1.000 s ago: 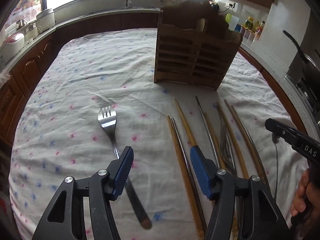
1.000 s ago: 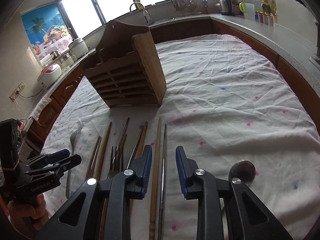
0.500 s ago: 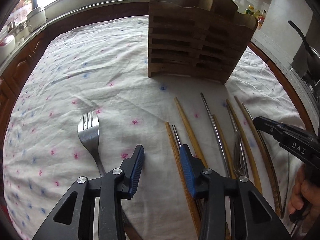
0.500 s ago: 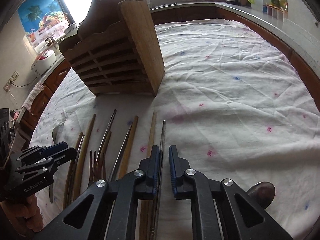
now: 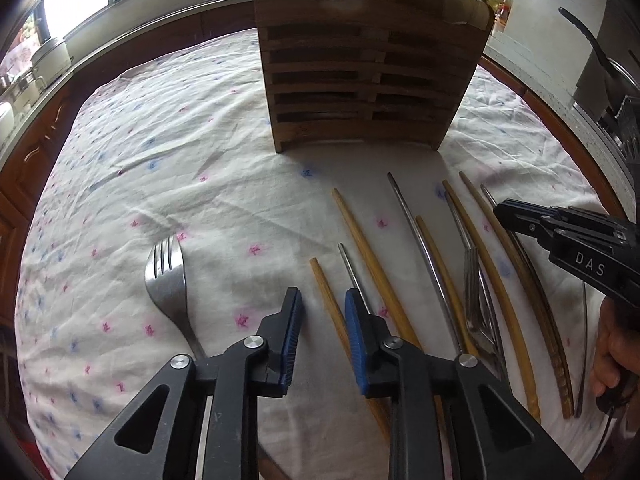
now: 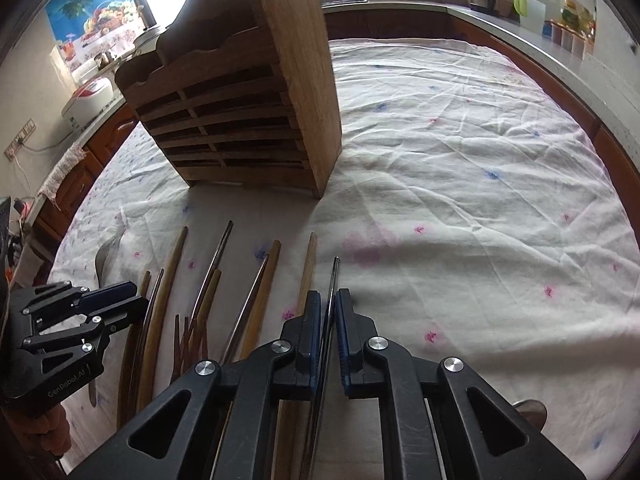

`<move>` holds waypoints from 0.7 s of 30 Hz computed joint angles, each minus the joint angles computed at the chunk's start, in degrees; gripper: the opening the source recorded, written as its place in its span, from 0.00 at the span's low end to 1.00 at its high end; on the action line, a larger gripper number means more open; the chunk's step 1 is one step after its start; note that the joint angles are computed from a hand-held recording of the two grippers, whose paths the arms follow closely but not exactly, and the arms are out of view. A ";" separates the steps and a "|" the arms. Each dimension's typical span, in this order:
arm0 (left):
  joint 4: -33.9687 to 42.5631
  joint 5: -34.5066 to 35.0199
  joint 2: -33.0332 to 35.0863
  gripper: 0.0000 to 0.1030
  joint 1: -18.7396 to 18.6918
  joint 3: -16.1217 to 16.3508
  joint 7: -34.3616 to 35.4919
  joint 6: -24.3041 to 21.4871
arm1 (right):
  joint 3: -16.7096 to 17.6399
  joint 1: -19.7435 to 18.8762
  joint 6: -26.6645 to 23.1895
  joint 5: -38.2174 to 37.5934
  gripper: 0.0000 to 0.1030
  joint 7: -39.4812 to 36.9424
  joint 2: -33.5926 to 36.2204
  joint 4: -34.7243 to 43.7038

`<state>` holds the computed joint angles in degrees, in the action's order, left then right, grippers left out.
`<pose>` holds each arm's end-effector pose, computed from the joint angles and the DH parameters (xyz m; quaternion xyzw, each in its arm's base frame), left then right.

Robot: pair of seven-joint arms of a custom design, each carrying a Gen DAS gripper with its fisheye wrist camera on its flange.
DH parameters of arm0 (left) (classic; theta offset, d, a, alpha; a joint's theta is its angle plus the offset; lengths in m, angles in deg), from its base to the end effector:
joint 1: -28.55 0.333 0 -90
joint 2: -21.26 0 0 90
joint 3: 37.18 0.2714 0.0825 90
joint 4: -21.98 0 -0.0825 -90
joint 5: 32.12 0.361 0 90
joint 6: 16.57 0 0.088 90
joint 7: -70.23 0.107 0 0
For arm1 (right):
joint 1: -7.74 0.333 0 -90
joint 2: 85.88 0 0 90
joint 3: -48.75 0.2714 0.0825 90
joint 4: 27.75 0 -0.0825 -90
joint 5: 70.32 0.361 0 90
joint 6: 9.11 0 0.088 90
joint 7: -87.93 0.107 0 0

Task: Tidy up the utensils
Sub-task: 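Lower left tool and grasp a wooden chopstick while right tool grasps a metal chopstick, then lift both chopsticks and carry them over the wooden utensil holder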

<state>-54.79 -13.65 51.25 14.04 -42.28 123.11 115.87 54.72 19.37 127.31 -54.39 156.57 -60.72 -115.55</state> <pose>0.6680 -0.2173 0.4452 -0.7381 0.6261 -0.1777 0.1778 0.6485 0.1977 0.4174 -0.8341 0.4957 -0.0550 0.2357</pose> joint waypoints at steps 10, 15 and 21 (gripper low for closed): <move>-4.47 -0.76 -1.91 0.03 0.80 -0.06 -0.04 5.48 | 1.69 -2.76 0.87 7.53 0.04 -1.93 -2.24 -2.47; -11.41 -0.73 -7.37 0.03 1.43 -0.29 -2.06 10.20 | 1.96 -3.89 2.13 13.44 0.04 -6.48 -7.80 -6.95; -20.89 0.35 -16.17 0.03 2.21 -1.12 -4.22 16.80 | 1.04 -3.78 2.34 19.88 0.04 -11.56 -13.72 -10.69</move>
